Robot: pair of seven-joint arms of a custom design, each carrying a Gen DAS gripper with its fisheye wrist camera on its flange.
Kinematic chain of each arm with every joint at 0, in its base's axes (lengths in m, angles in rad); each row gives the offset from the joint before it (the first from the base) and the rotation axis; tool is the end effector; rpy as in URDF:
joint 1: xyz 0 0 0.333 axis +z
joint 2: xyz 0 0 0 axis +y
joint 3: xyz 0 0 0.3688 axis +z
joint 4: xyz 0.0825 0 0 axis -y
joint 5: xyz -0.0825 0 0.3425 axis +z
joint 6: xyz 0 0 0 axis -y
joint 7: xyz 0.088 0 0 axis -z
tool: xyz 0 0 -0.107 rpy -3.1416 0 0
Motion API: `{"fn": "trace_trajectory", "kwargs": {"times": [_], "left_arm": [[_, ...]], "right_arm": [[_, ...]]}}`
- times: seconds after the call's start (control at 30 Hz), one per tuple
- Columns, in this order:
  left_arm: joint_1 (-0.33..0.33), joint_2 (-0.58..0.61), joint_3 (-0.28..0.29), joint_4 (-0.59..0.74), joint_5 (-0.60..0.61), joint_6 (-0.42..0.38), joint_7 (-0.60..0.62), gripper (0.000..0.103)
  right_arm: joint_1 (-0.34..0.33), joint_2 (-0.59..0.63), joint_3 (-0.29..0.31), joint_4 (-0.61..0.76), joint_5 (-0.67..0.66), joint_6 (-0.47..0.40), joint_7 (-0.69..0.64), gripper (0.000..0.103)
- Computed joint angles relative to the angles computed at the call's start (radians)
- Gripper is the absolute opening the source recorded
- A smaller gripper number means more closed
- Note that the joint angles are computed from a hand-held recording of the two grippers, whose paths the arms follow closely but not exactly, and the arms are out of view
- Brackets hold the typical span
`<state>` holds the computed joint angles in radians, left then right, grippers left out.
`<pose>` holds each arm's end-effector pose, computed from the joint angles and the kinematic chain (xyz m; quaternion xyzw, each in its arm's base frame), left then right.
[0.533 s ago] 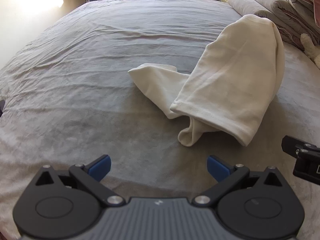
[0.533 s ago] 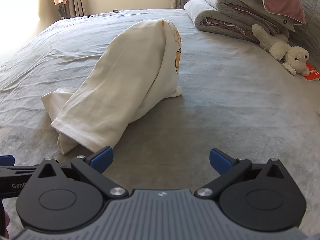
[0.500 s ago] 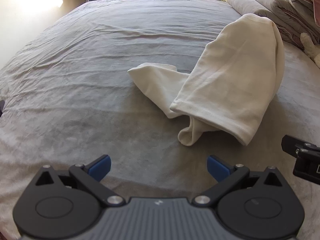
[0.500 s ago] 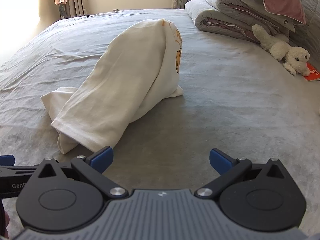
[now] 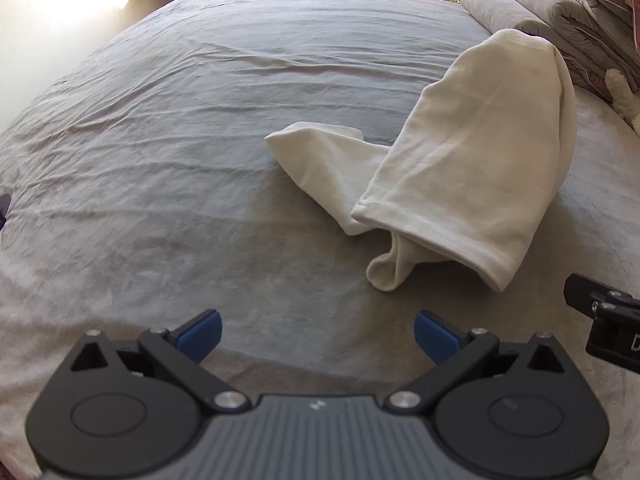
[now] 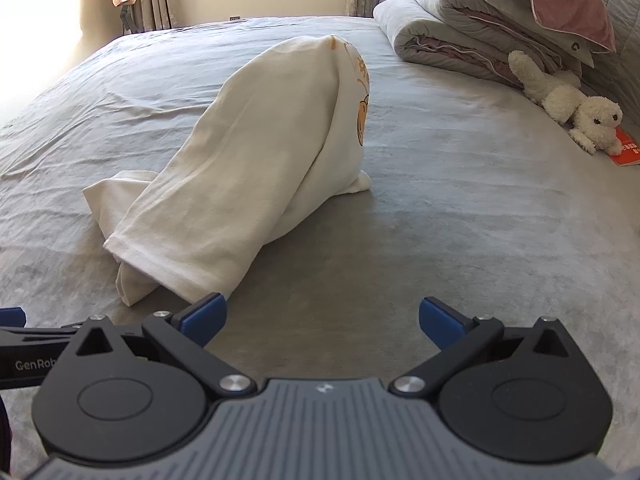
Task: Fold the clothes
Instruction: 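Move both open grippers toward the crumpled white sweatshirt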
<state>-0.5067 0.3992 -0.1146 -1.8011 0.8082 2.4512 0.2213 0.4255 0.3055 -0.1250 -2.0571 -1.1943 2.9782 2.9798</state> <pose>0.5396 -0.3738 0.4255 -0.7317 0.6154 -0.1715 0.2375 0.5434 0.2424 0.4056 -0.6731 0.6443 -0.2524 0.2609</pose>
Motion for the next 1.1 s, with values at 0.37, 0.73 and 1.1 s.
{"fn": "trace_trajectory", "kwargs": {"times": [0.37,0.73,1.1], "left_arm": [[0.001,-0.001,-0.001,-0.005,-0.004,0.004,0.007,0.102],[0.001,0.001,-0.001,0.000,-0.012,0.000,0.016,0.102],[-0.018,0.003,0.007,0.009,0.022,-0.041,0.004,0.102]], "right_arm": [[0.000,-0.001,-0.002,-0.002,0.011,-0.003,-0.004,0.103],[-0.002,0.000,-0.004,-0.003,0.024,0.001,-0.018,0.103],[0.001,0.001,-0.008,-0.006,0.046,0.004,-0.040,0.103]]}}
